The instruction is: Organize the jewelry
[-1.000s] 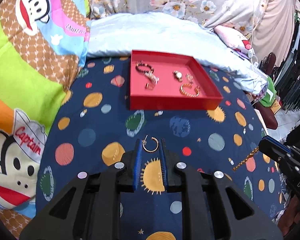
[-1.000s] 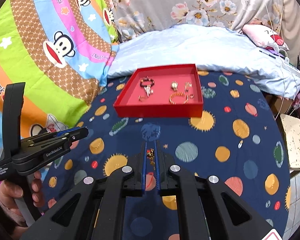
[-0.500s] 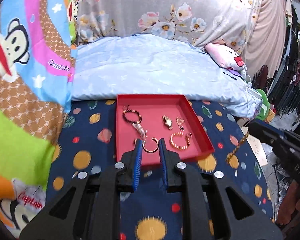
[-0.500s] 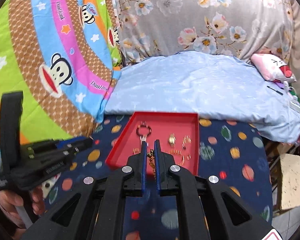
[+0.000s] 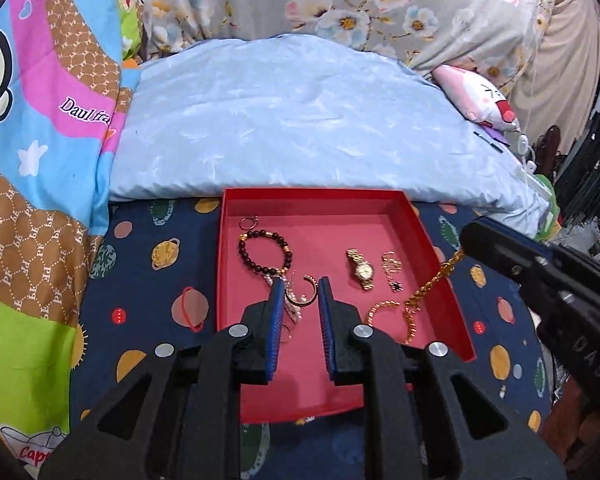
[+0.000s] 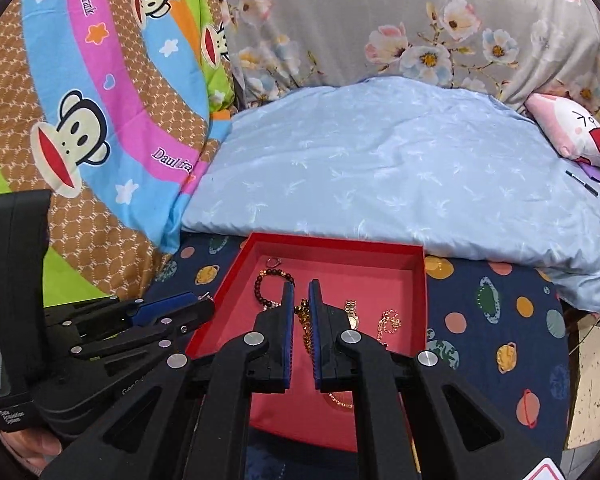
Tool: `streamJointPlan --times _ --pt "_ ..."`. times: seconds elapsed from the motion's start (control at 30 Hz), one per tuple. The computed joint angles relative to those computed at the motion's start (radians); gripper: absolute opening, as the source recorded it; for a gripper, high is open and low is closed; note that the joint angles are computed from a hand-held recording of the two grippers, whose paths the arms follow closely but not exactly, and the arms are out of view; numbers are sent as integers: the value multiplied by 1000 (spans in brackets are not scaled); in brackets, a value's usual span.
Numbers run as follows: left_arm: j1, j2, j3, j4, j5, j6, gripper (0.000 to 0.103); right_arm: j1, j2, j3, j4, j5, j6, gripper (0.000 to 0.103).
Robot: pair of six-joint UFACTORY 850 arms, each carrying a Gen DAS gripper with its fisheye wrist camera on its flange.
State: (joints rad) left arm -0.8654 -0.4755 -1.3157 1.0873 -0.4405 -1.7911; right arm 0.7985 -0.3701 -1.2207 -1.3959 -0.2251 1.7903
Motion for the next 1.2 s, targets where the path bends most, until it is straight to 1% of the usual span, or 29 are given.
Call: streamJointPlan --times 0.1,0.17,0.2,0.23,0.27,0.33,0.4,0.47,0.57,0.6,0.67,0.77,0.83,0.9,0.97,1.03,1.17,1.2 --pt "8 -12 -10 -16 5 13 18 -6 -29 -21 44 14 -45 8" --pt "11 -14 -9 -14 6 -2 35 -7 -37 -27 28 16 -28 8" --pt "11 -11 -5 7 1 -34 50 -6 -38 -28 27 12 -31 9" --pt "9 -6 1 37 -1 -70 55 -4 -38 -28 20 3 -26 9" --pt "8 -3 3 49 -7 -83 56 -3 -39 -32 20 -2 -26 11" --pt "2 3 6 69 -31 -101 63 -2 -28 -25 -19 -9 15 14" --pt "-6 17 15 99 -52 -139 68 1 -11 -11 -84 -21 86 26" --pt "-13 30 23 117 -65 -155 69 6 14 9 -142 -41 152 29" --pt "-36 54 36 144 -115 -171 69 17 59 47 -184 -60 210 31" --pt "-47 63 42 152 -137 -174 69 23 73 58 -182 -69 214 33" --pt "-66 81 58 169 -169 -189 69 40 105 88 -172 -97 215 36" --pt "-101 111 89 182 -211 -215 69 78 143 129 -128 -170 187 41" --pt "-122 127 107 183 -228 -230 69 104 168 162 -104 -203 187 42" --pt "-145 136 119 175 -257 -236 69 124 188 193 -98 -215 213 46" --pt "-170 143 128 159 -289 -237 69 141 204 222 -91 -218 240 47" --pt "-189 153 140 146 -307 -247 69 161 215 248 -86 -232 270 50" --pt "-223 163 160 116 -340 -267 69 205 223 286 -34 -279 281 53" --pt "-232 159 160 98 -351 -262 69 216 225 295 -30 -290 291 56"
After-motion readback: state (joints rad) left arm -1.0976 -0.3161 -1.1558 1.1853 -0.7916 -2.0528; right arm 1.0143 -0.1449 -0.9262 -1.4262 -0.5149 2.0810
